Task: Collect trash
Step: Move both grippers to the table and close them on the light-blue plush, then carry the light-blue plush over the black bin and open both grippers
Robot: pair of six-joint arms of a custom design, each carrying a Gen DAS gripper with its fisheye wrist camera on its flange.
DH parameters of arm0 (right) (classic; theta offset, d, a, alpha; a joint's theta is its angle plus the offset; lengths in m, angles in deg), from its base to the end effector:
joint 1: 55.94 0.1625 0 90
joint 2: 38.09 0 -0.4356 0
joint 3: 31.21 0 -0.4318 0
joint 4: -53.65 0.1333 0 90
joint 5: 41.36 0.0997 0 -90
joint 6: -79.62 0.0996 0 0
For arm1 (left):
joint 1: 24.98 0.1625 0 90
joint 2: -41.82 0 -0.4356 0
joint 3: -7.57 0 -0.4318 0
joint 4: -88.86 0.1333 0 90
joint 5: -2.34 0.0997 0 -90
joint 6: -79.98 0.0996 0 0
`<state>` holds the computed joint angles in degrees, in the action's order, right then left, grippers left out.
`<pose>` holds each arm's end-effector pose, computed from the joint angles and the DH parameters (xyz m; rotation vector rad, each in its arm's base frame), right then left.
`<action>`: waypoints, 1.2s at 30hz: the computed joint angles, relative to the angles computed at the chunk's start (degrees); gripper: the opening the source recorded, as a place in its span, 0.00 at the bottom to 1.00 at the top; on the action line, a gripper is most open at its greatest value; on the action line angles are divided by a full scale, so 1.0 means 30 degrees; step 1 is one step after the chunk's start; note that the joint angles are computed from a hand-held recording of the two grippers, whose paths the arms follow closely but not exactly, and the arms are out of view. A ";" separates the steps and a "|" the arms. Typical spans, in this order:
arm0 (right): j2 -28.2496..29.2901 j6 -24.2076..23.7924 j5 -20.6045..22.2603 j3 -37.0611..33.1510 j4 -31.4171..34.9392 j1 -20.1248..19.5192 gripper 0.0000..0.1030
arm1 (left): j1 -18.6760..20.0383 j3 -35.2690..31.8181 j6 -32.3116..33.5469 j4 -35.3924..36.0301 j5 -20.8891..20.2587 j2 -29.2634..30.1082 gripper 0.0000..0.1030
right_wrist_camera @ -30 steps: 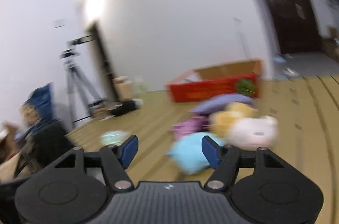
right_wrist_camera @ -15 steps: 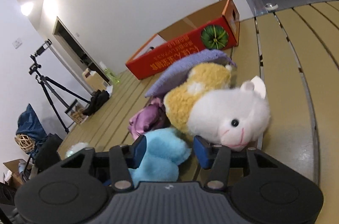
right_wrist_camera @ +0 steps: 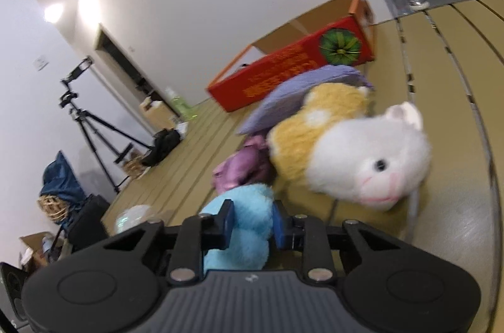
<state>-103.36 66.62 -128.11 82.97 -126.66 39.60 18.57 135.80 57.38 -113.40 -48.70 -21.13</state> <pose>0.1969 -0.5903 0.2241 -0.5032 2.8878 -1.1106 -0.2298 -0.4888 0.1783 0.1490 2.6779 -1.4806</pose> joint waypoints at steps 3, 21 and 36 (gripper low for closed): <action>0.0006 -0.0274 0.0635 0.0416 0.0341 0.0510 0.24 | -0.0730 0.1469 -0.0102 0.0203 0.1164 -0.1641 0.36; 0.5180 -0.1999 -0.0902 0.0586 0.1975 0.3965 0.24 | -0.2473 0.8678 -1.0465 1.6511 0.6172 -1.6873 0.36; 0.9588 -0.2513 -0.7858 -0.1588 0.6229 0.3728 0.38 | 0.2554 0.6005 -1.3033 2.6182 0.2899 -1.4620 0.57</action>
